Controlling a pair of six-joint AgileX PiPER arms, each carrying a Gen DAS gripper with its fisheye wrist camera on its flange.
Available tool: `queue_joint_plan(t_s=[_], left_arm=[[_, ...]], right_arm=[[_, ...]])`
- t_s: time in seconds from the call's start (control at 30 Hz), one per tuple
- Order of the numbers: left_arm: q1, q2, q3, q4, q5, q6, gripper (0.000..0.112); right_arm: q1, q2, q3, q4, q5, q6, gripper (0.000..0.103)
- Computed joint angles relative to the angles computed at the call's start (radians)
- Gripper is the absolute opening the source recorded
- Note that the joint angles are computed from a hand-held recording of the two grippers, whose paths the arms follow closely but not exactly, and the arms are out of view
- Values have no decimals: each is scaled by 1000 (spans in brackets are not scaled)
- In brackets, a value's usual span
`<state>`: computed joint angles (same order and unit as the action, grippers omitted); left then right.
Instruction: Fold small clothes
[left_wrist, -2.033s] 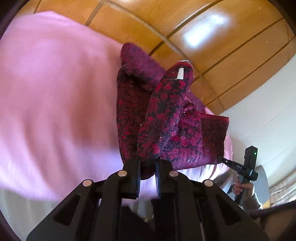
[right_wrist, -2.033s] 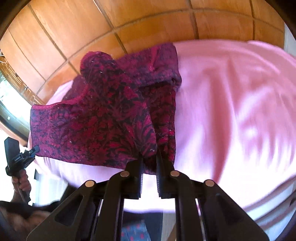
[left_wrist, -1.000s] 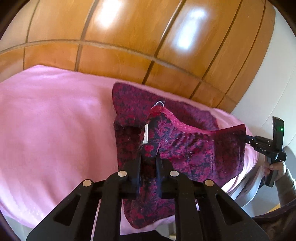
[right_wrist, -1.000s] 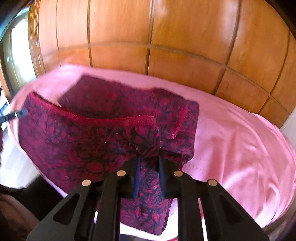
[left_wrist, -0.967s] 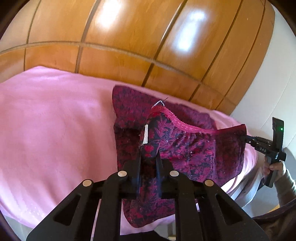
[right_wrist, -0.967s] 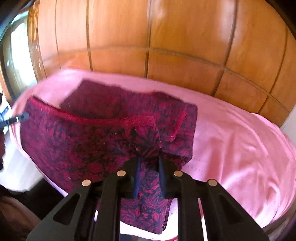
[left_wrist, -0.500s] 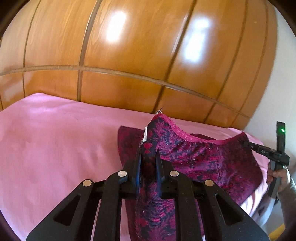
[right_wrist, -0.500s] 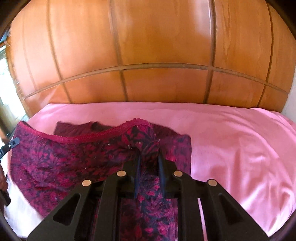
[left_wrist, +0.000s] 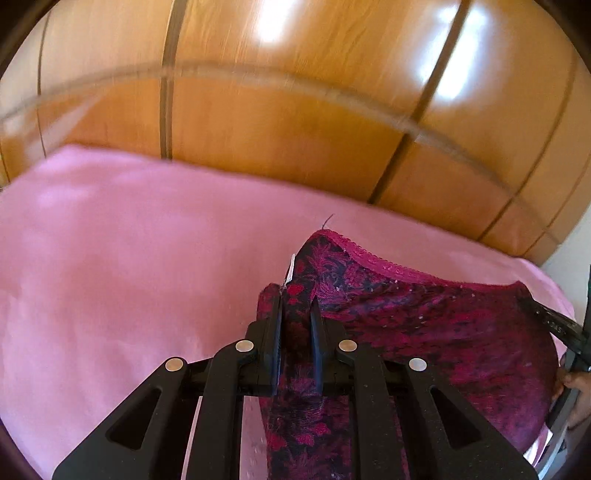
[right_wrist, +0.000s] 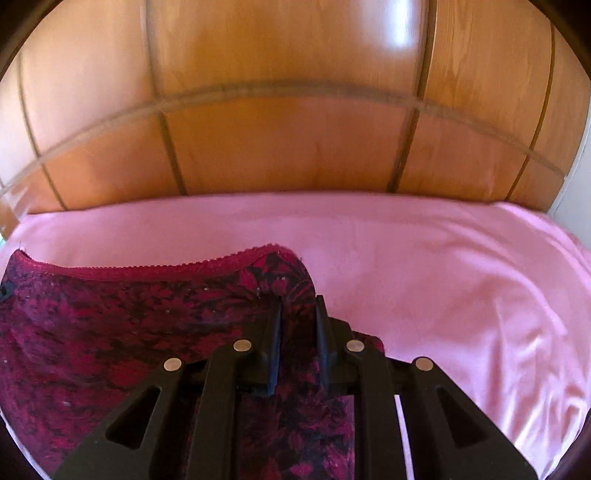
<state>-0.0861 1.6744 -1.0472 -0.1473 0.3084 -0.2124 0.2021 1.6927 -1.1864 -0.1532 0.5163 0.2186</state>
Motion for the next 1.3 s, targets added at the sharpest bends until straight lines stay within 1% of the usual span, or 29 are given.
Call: queue_joint_plan(t_s=[0.1,0.2,0.23,0.27,0.3,0.33,0.37,0.4,0.43,0.47,0.5,0.57,0.63,0.67,0.7,0.77,0.8,0.83,0.87,0.9,0.93,0.97,1.0,1.03,1.07,1.1,1.17,1.27,1.3], left_arm=[[18,78,-40,-46,20,38,12],[9,90,-54,21,34,-22,15],[16,89,-60,-7,52,3,18],[28,82,-61,-49,63,36,28],[46,70,-47,-130,63,103,39],[69,39,-9,-230,46,186,57],[90,12,25,-330,33,275,63],[104,-21,71,-430,20,358,63],[120,-65,127,-530,22,451,63],[146,-110,181,-630,44,551,63],[163,-142,227,-730,55,651,63],[207,-250,363,-913,96,851,63],[275,-355,500,-1088,172,1051,63],[309,-395,561,-1153,211,1140,63],[326,-422,602,-1188,231,1190,63],[338,-476,679,-1201,268,1213,63],[349,-481,702,-1203,293,1228,63],[328,-489,730,-1227,285,1246,63],[295,-489,748,-1270,261,1272,62],[267,-481,754,-1313,245,1301,56],[267,-462,751,-1342,270,1328,32],[264,-437,734,-1349,283,1320,25],[243,-449,731,-1341,256,1288,20],[207,-472,722,-1310,220,1242,16],[191,-492,718,-1277,205,1200,13],[198,-516,720,-1244,214,1165,12],[243,-569,726,-1197,271,1122,10],[310,-675,729,-1064,362,1004,10],[324,-733,735,-1003,395,940,10]], right_arm=[[-24,74,-32,48,18,-33,16],[-29,103,-57,62,34,-44,18],[-30,107,-68,64,48,-48,19],[-32,103,-75,73,64,-58,22],[-39,94,-75,94,71,-77,32],[-51,85,-81,123,77,-103,37],[-66,61,-63,165,71,-136,47],[-94,18,-28,246,60,-199,56],[-128,-32,18,346,53,-280,58],[-165,-73,57,446,59,-375,62],[-183,-94,80,507,64,-433,66],[-275,-191,189,690,110,-625,68],[-356,-253,270,809,168,-764,70],[-401,-285,314,860,206,-831,70],[-457,-331,376,896,255,-894,70],[-525,-414,469,921,305,-964,71],[-549,-456,509,920,314,-983,71],[-559,-487,540,912,311,-985,69],[-582,-499,564,915,336,-996,62],[-607,-490,578,932,359,-1023,54],[-606,-500,598,936,354,-1029,50],[-580,-532,625,920,316,-1019,41],[-571,-534,627,916,308,-1018,31],[-575,-543,628,914,316,-1014,26],[-580,-570,618,901,343,-1000,13],[-600,-582,608,913,382,-1015,12],[-640,-623,598,918,443,-1033,12],[-767,-682,574,925,612,-1084,11],[-799,-690,565,925,651,-1104,11]])
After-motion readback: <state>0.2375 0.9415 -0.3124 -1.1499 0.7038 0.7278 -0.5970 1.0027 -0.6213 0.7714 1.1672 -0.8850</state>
